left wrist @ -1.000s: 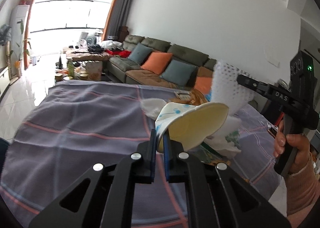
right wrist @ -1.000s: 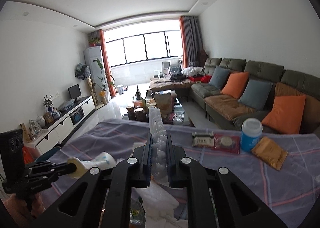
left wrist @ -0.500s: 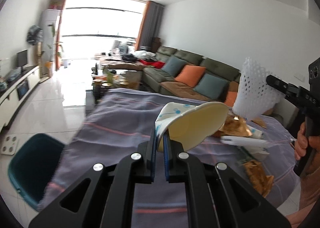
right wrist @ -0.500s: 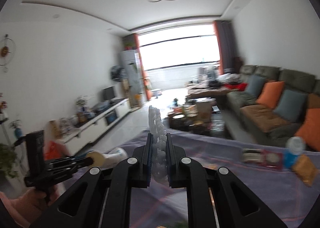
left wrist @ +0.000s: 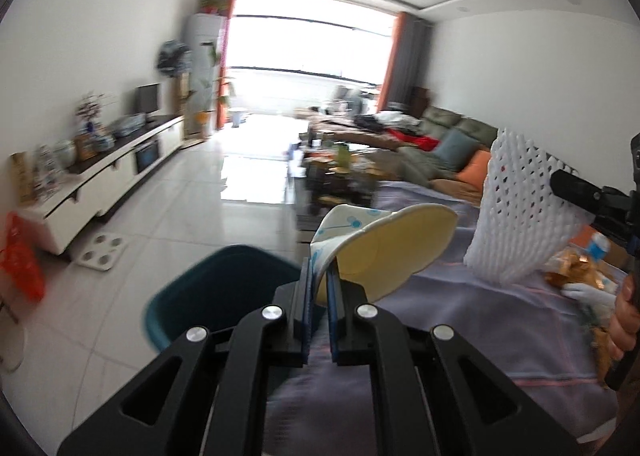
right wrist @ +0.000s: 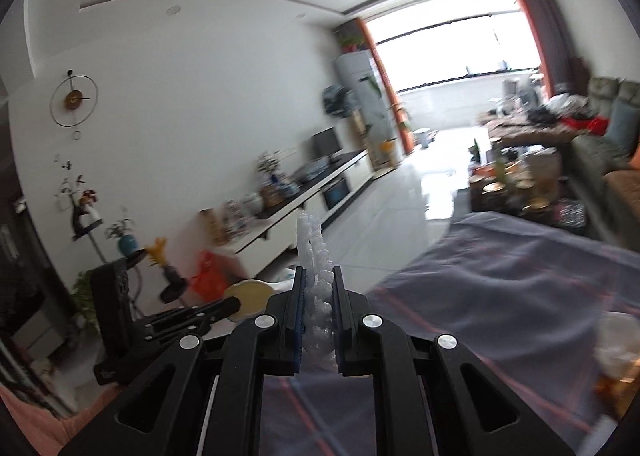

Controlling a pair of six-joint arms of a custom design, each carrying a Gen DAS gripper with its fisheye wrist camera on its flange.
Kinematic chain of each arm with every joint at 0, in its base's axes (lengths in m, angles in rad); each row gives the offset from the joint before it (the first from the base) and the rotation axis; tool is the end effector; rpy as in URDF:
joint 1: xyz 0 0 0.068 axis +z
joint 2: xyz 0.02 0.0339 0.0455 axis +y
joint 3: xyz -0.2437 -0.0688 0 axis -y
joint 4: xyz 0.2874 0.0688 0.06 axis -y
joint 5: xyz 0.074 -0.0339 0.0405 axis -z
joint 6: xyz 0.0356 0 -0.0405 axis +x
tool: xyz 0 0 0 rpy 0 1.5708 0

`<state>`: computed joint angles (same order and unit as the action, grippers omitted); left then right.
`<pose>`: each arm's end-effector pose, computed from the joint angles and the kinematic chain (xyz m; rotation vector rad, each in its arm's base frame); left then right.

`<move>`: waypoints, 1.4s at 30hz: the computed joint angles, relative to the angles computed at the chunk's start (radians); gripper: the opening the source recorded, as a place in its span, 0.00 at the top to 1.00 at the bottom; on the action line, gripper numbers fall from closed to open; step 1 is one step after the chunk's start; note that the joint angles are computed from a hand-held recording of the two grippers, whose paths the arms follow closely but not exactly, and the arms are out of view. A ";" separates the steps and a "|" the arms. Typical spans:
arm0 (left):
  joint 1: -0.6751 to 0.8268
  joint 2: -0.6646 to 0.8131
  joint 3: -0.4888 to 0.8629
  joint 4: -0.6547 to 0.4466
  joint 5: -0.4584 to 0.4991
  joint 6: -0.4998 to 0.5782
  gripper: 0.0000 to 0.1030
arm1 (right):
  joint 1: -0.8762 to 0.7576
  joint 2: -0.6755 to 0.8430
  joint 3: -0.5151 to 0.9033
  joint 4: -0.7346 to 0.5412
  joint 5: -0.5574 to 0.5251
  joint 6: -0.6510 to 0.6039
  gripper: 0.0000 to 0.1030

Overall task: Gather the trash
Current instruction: 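Carry the cup and foam net to the teal bin and release both, then move both open tools back over the trash on the bed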

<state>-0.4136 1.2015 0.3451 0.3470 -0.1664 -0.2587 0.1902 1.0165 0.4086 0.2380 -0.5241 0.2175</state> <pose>0.2413 -0.0995 0.1097 0.0594 2.0804 -0.2387 0.2516 0.0666 0.1679 -0.3289 1.9394 0.7764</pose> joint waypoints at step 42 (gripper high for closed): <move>0.256 0.363 0.110 0.128 0.142 -0.019 0.51 | 0.251 0.831 0.613 -0.100 0.152 0.065 0.55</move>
<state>-0.1576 1.5644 0.4552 0.4753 -0.0239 -0.2776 0.4412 1.8473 1.0211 0.1377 -0.3719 0.2823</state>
